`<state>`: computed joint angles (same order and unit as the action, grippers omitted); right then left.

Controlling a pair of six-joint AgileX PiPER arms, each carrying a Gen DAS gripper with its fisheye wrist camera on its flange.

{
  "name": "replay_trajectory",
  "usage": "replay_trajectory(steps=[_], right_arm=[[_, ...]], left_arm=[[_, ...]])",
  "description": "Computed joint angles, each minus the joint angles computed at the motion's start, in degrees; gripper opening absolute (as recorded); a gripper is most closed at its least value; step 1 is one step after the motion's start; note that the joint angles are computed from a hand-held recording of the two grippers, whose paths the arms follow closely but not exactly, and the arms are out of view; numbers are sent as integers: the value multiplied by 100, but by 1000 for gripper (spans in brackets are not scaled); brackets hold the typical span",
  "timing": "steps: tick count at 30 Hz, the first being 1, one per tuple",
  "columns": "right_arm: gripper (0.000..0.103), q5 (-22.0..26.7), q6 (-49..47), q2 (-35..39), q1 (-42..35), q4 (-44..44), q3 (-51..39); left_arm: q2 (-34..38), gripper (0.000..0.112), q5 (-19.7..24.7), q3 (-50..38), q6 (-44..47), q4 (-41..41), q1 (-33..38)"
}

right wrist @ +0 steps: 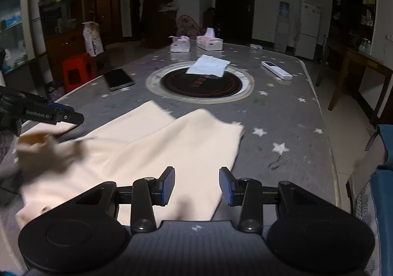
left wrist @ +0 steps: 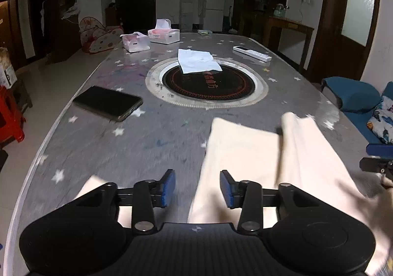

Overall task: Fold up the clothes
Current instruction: 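Lay the sweatshirt flat on the table and open both grippers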

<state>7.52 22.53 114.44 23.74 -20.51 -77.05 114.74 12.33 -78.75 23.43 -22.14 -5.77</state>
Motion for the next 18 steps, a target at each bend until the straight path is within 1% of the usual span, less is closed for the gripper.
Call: replay_trajectory(steps=[2,4,5,9,11,15,16,17,18], right_arm=[[39,152,-498,312,-131,527,-461],[39,347,-1075,699,-278,1181,-1011],[39,456,-1396,876,-350,1560,-1259],[39,947,-2223,1551,-598,2647,-2259],[39,1172,-2401,1834,-692,2959,-2700],[39,1599,-2419,2404,-827,3204,-3557],[39,1710,-2405,2527,-844,3226,-3748],[38,1828,-2385,2653,-858,3242,-3947],[35,1950,-2361,2784,-872,3255,-4156]], left_arm=[[405,48,198,-610,-880,851,-83],[776,51,404,-1167,-1334,1278,-138],[1002,52,518,-1503,-1681,1623,-182],[1770,54,986,-2683,-2178,2205,-274],[2127,54,1210,-3234,-2208,2282,-294],[2579,53,1571,-3924,-1626,1745,-265],[2620,50,1562,-3977,-1402,1519,-249],[2660,38,1554,-4027,-1172,1285,-231],[2677,31,1574,-4047,-822,931,-191]])
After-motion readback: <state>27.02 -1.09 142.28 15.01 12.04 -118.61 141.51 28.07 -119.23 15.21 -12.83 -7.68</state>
